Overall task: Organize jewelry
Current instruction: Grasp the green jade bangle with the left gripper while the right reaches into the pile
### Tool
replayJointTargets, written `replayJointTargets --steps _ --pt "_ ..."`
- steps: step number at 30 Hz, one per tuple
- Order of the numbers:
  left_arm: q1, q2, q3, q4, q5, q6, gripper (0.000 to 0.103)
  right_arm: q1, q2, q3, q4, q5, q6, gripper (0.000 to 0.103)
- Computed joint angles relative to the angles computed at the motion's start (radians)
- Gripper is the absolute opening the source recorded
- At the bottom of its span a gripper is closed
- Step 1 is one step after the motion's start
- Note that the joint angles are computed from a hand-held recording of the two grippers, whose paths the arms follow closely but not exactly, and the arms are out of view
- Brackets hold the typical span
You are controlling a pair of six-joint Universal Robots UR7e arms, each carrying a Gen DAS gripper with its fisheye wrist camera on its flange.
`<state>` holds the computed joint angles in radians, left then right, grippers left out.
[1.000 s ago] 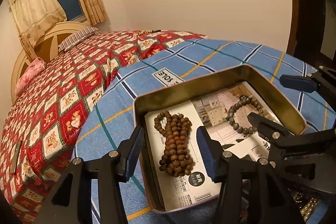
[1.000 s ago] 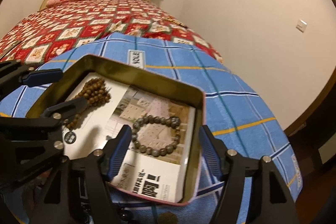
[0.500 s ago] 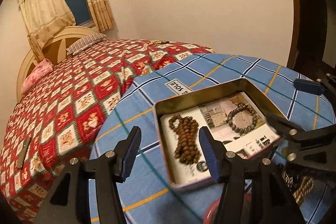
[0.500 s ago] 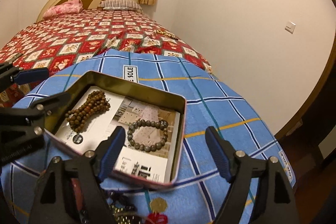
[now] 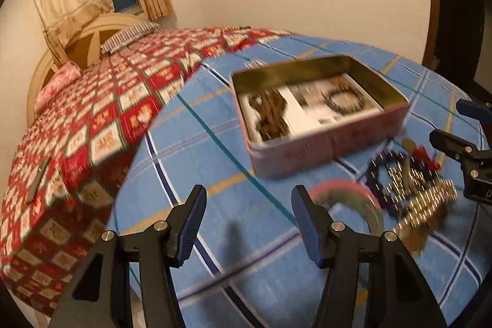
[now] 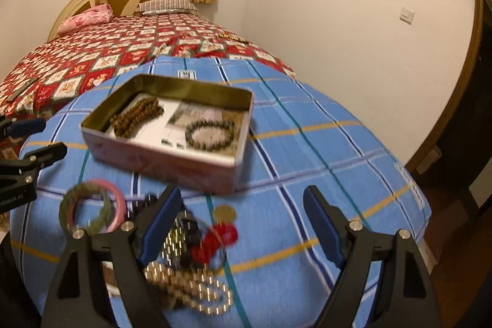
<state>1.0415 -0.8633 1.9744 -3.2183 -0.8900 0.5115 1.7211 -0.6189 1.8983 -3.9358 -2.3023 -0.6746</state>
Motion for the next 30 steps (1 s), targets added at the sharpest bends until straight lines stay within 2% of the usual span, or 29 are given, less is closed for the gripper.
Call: replayJointTargets --steps 6,14,16,21,22,24,30 --pt "-0.008 -0.006 0.037 0.010 -0.048 0.002 0.058 -0.003 -0.005 0.074 -0.073 -0.002 0.025 0.084" --pt "-0.001 0.006 0.032 0.026 -0.069 0.003 0.058 -0.008 0.005 0.083 -0.099 -0.014 0.045 0.084" --pt "0.000 0.005 0.029 0.040 -0.078 0.000 0.045 -0.006 0.016 0.081 -0.107 -0.016 0.037 0.084" --pt "-0.004 0.012 0.027 0.057 -0.093 0.010 0.027 -0.004 0.037 0.073 -0.112 -0.018 0.018 0.084" --pt "-0.003 0.011 0.027 0.064 -0.102 0.013 0.017 -0.004 0.038 0.073 -0.113 -0.017 0.016 0.084" --pt "-0.004 0.011 0.026 0.081 -0.105 0.012 0.004 -0.004 0.039 0.073 -0.118 -0.017 0.014 0.084" --pt "0.000 -0.019 0.033 0.076 -0.138 -0.009 0.003 -0.007 0.034 0.080 -0.125 -0.011 0.029 0.084"
